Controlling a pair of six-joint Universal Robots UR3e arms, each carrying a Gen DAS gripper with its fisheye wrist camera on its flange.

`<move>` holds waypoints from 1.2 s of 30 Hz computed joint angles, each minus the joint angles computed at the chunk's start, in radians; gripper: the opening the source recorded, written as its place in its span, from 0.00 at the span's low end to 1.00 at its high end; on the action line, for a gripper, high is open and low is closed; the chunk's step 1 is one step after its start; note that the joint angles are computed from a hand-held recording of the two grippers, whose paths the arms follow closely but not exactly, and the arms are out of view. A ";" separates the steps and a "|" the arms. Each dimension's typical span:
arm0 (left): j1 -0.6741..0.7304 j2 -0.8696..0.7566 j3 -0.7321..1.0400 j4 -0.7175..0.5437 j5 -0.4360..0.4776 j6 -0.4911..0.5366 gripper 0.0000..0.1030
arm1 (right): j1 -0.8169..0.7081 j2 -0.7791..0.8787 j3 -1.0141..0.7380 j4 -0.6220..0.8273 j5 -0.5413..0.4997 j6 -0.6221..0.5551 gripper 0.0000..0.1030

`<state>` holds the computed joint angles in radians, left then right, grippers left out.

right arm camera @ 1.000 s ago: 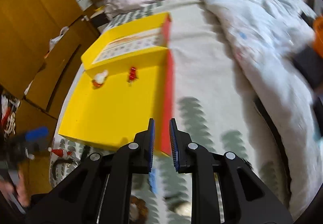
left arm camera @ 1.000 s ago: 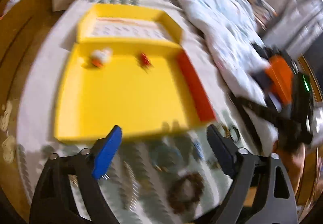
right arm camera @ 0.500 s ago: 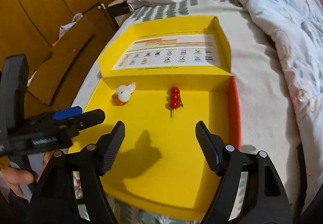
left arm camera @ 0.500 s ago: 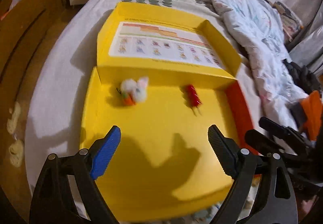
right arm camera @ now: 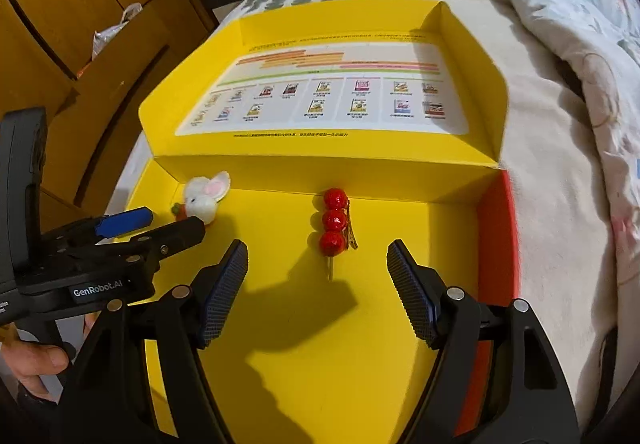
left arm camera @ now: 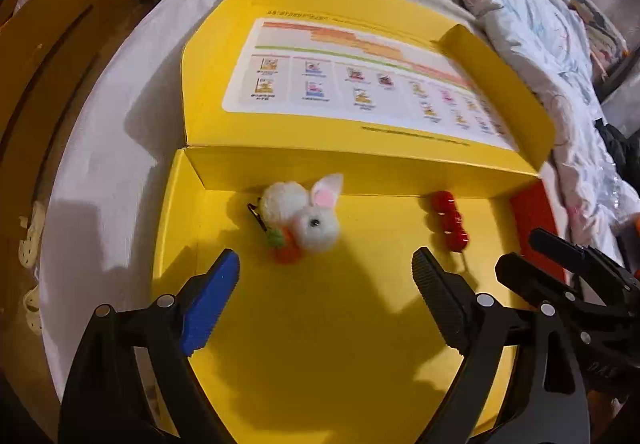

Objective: Organize jewelry
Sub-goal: 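Return both tools to the box, left toward the bunny clip, right toward the red bead stick, then grasp the white bunny clip with the left tool while the right tool grasps the red bead stick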

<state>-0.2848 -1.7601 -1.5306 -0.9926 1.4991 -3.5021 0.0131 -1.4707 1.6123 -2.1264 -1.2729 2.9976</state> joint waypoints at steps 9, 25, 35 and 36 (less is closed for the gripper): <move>0.001 -0.042 0.011 0.013 0.035 0.001 0.84 | 0.057 0.108 -0.037 -0.059 -0.080 0.020 0.68; -0.019 -0.115 0.064 0.027 0.100 0.001 0.80 | 0.096 0.222 -0.096 -0.109 -0.145 0.033 0.55; -0.052 -0.156 0.106 0.013 0.171 -0.005 0.66 | 0.112 0.246 -0.103 -0.110 -0.157 0.028 0.37; -0.052 -0.155 0.104 0.016 0.172 -0.005 0.65 | 0.110 0.245 -0.102 -0.110 -0.156 0.026 0.35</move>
